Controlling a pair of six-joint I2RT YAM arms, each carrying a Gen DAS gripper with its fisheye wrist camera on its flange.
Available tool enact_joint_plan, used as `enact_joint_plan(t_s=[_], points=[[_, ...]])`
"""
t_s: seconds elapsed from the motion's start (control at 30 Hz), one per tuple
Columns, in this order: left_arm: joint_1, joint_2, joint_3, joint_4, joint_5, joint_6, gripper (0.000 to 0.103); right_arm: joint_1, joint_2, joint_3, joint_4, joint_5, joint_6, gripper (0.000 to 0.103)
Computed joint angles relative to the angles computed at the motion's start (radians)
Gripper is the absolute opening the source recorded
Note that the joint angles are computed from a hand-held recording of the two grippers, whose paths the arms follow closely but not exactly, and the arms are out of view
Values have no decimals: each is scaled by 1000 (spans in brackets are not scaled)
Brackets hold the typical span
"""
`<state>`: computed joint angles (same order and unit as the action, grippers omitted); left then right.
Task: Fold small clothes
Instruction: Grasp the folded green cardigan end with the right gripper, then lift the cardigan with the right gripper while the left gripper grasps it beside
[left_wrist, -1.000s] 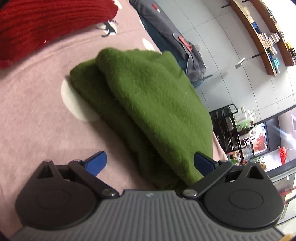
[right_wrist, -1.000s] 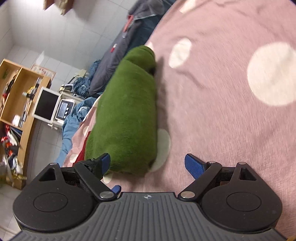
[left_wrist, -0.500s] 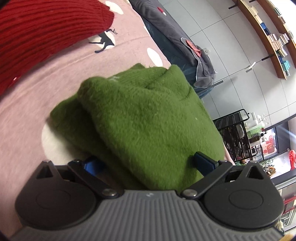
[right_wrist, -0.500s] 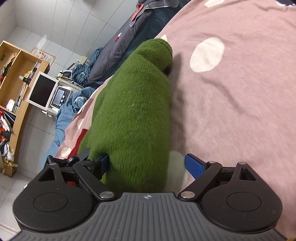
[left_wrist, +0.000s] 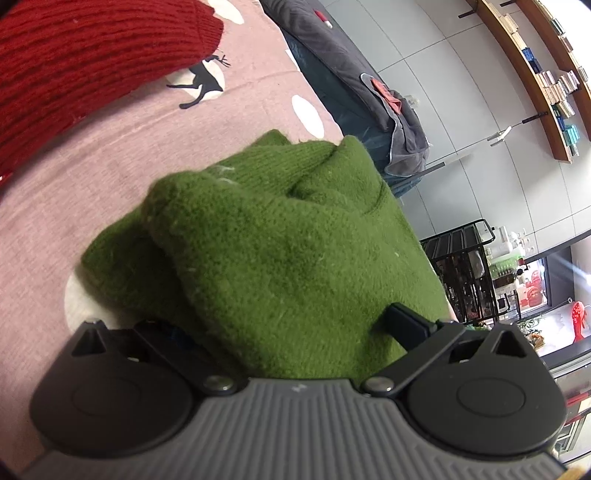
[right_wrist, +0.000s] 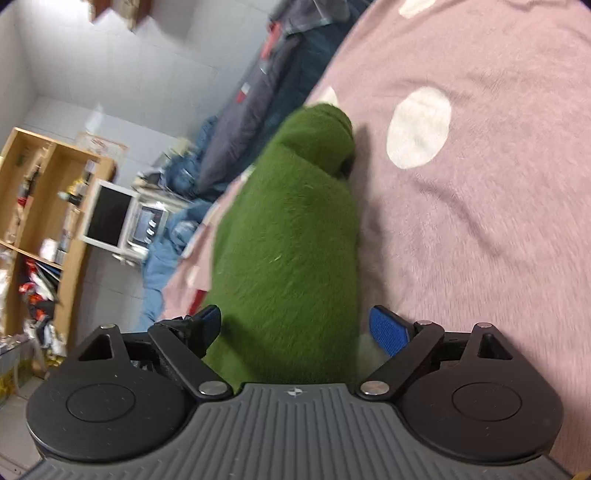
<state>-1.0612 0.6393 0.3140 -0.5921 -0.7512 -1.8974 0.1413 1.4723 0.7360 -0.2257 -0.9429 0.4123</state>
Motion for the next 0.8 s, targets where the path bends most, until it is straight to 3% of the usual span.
enact_joint_plan(t_s=[0.13,0.3,0.53,0.7,0.8], points=[[49,-16,-2,17,42,38,103,75,81,42,120,59,110,103],[55,2,-6,38,37,56,103,140,201,137,140,119,184,103],[21,102,26,46,0,64,102,173,226,225,-6,185,33,103],[19,164,58,38,-1,93,102,175,202,208,-15,219,-13,103],[-19,234,96,-11,-33,58,96,198,155,152,44,282,-26,103]])
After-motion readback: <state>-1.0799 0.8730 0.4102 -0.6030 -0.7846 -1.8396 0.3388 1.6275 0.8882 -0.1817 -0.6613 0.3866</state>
